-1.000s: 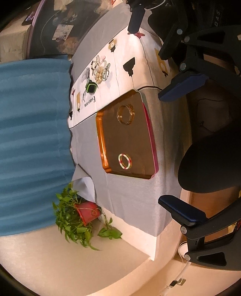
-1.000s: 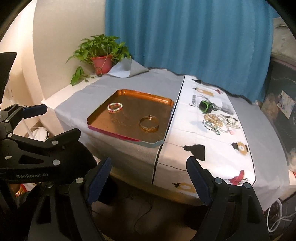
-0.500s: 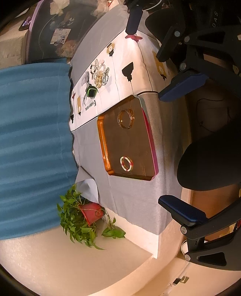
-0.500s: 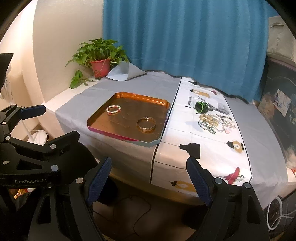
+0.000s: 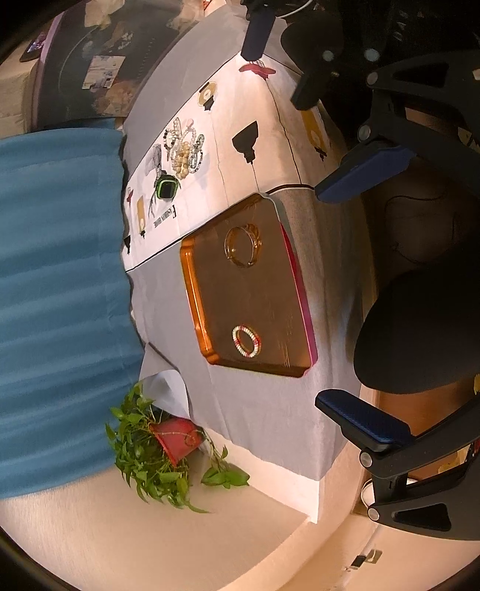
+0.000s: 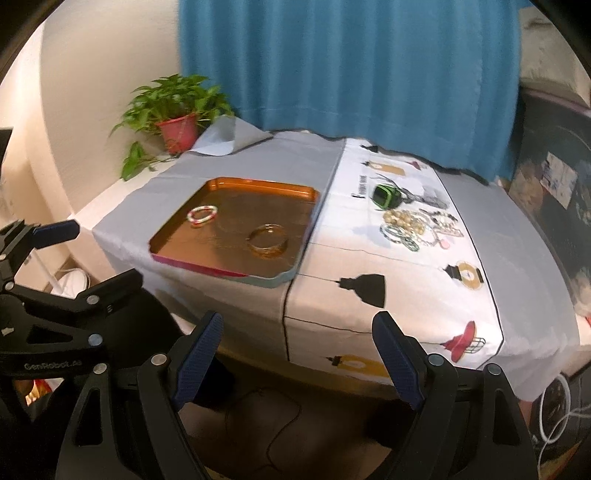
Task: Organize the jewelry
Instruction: 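Withdraw both grippers from the tray back toward the runner, then grasp the clear crystal bracelet with the right gripper while the left gripper grasps the chain bracelet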
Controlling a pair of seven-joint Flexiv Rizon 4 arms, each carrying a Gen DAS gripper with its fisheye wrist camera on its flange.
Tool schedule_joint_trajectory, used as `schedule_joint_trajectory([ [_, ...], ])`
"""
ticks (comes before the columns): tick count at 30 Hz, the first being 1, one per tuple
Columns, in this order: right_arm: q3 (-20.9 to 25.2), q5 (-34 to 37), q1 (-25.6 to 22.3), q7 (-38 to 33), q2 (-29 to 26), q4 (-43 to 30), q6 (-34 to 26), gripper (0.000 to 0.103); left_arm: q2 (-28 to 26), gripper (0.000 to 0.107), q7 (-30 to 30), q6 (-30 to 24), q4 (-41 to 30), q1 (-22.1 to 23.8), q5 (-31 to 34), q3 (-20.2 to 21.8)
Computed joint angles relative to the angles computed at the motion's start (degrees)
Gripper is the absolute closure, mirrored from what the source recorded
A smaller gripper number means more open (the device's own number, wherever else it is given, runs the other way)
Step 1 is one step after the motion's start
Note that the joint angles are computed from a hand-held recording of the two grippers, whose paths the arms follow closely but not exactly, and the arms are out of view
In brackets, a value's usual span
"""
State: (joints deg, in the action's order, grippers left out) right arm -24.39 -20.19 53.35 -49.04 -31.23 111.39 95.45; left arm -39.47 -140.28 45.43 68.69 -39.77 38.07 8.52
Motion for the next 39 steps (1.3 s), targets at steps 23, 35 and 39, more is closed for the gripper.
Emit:
schedule_joint_trajectory([
  [23, 13.6, -0.2, -18.7, 1.8, -8.5, -11.2, -3.7, 0.020, -10.3, 0.006, 8.8, -6.5, -14.0, 2.2, -7.6, 0.1],
  [35, 17.9, 1.2, -31.4, 4.2, -23.6, -35.9, -15.5, 0.020, -20.3, 0.006, 15.1, -12.8, -30.9, 4.5, -12.4, 0.4],
  [39, 21.6, 1.2, -35.1, 2.4, -31.0, -48.8, -23.7, 0.020, -24.2, 0.006, 17.3, -15.6, -37.6, 5.0, -14.0, 0.6],
])
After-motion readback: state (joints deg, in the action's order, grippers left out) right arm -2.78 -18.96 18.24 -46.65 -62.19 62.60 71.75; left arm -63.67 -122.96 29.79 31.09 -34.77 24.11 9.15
